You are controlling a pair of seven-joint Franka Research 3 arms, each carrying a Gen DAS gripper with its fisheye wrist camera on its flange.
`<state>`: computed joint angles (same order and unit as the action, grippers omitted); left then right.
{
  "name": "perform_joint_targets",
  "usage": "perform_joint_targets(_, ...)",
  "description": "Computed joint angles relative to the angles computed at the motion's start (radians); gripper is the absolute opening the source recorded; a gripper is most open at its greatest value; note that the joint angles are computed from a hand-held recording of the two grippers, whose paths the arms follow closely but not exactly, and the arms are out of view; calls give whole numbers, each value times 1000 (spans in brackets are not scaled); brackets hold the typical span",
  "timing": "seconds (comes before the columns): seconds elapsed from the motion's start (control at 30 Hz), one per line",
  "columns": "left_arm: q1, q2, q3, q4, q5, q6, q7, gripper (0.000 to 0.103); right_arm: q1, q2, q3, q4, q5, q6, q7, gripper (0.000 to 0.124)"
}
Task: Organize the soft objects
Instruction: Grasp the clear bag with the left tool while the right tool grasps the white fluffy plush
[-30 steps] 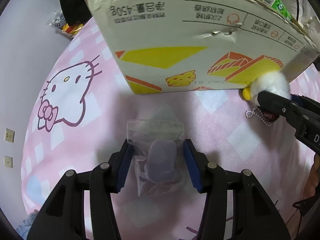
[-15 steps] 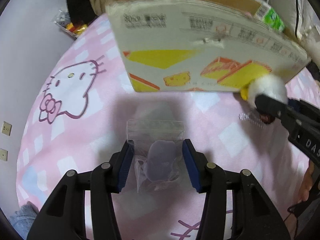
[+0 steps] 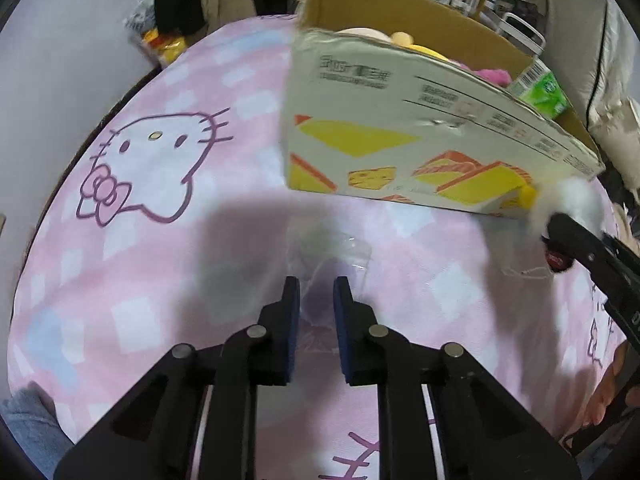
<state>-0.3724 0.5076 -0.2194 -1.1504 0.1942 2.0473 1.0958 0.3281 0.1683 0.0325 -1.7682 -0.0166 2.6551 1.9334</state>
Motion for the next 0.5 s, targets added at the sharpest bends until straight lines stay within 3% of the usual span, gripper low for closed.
perform_joint_targets(0.07,6,-2,2,-2,-6,6,-7,18,0,-6,0,-5,0,-1,3,33)
perform_joint_targets(0.17,-7,18,16,34,23,-26,-35,28,-1,-10,2,-10,5,4,1,32)
perform_joint_targets(0.23,11,37,2,56,-17,-41,-23,51,-1,-13,2,-16,3,8,2,33)
perform_joint_targets(0.27,9,42,3,59,-18,-37,-25,56,-2,-13,3,-16,4,7,0,33)
perform_joint_targets(0.43,-1,68,-2,82,-12,-41,29,63,-6,-12,3,-17,19,3,0,33)
perform_joint_targets(0.5,-22,98,6,127,8,-89,50,64,-6,-11,3,-17,20,2,2,33)
